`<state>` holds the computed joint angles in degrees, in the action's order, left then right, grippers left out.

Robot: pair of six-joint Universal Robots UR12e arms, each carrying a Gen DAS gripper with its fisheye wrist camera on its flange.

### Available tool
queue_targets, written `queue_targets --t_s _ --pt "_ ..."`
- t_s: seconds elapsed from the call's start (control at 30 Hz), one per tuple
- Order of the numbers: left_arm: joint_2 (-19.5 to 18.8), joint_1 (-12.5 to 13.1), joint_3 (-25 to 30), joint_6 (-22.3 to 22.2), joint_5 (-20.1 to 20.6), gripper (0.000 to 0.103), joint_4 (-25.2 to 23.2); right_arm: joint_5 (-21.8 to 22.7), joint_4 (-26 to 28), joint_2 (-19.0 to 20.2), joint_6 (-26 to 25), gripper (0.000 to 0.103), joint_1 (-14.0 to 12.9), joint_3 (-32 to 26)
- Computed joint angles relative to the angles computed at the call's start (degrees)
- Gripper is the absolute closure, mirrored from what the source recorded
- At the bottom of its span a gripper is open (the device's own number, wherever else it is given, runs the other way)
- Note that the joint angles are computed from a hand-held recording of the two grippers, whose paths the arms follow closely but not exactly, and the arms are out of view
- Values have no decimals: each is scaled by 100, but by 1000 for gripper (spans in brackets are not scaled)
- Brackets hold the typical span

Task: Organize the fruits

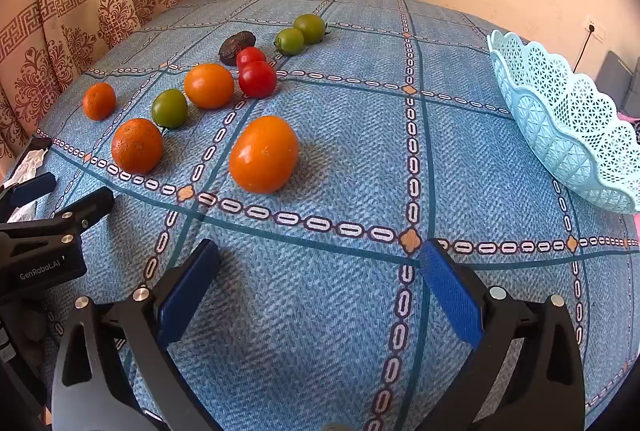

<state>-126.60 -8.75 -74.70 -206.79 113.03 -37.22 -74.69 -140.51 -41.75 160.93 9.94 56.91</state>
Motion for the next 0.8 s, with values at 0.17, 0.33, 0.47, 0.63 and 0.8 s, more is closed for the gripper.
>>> queue_targets --t_s 0.17,0.33,0.47,0.63,0.8 --pt "-2 -2 5 1 12 5 -13 -14 -5 -1 -3 2 5 1" --pt "-10 -14 23 -1 52 5 -55 -20 -4 -1 -6 2 6 0" --pt "-40 -39 87 -32 115 5 -132 -22 -3 0 -6 2 7 -2" --pt "-9 -50 51 -79 154 5 -158 -22 3 2 -7 2 7 -7" --pt "-25 -36 88 -43 101 5 -203 -24 7 4 -8 2 8 -13"
